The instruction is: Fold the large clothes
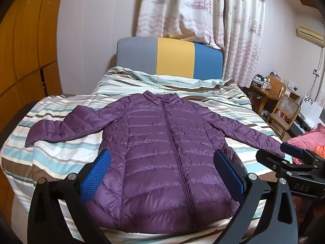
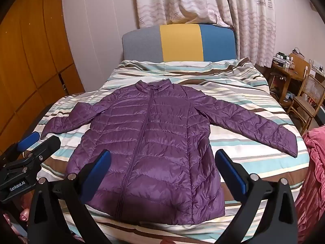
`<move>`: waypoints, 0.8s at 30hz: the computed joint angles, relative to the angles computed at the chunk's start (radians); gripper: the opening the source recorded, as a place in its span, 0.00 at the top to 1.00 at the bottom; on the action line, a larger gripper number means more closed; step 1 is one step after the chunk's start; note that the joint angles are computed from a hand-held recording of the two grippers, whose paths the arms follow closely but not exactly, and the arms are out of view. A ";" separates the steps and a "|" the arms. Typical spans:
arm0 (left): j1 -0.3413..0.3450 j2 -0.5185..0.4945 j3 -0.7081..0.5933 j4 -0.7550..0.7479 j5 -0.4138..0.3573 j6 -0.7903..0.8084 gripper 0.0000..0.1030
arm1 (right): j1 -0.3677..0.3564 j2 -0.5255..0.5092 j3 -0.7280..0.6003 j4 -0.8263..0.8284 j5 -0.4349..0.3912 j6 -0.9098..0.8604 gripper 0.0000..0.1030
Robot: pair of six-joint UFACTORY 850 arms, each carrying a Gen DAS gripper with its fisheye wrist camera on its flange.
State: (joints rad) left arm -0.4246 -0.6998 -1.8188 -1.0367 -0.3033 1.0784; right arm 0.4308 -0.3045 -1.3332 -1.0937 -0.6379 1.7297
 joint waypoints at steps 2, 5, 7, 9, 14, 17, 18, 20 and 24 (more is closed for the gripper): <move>0.000 0.001 0.001 0.003 0.000 -0.008 0.03 | -0.001 0.000 -0.001 0.009 0.002 -0.008 0.02; -0.004 0.006 0.012 -0.001 0.008 -0.013 0.03 | -0.001 0.000 0.000 0.006 0.003 -0.005 0.02; -0.008 0.013 0.023 -0.019 0.011 0.003 0.03 | -0.002 0.001 0.002 0.003 0.007 -0.001 0.02; 0.003 0.007 0.023 -0.051 -0.004 0.030 0.03 | -0.002 0.001 0.003 -0.003 0.007 0.002 0.02; 0.007 0.005 0.012 -0.035 -0.021 0.007 0.03 | 0.000 0.004 0.007 -0.004 0.007 0.010 0.02; 0.006 0.008 0.015 -0.033 -0.022 0.004 0.03 | 0.002 0.004 0.005 -0.003 0.003 0.003 0.02; 0.008 0.003 0.010 -0.037 -0.022 0.007 0.03 | 0.001 0.002 0.004 -0.005 0.006 0.006 0.02; 0.008 0.003 0.011 -0.043 -0.021 0.012 0.03 | 0.001 -0.005 -0.001 -0.006 0.008 0.006 0.02; 0.008 0.008 0.019 -0.054 -0.020 0.022 0.03 | 0.003 -0.004 -0.006 0.003 0.007 0.004 0.02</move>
State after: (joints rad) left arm -0.4170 -0.6916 -1.7999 -1.0907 -0.3233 1.1006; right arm 0.4333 -0.3089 -1.3394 -1.0911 -0.6314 1.7341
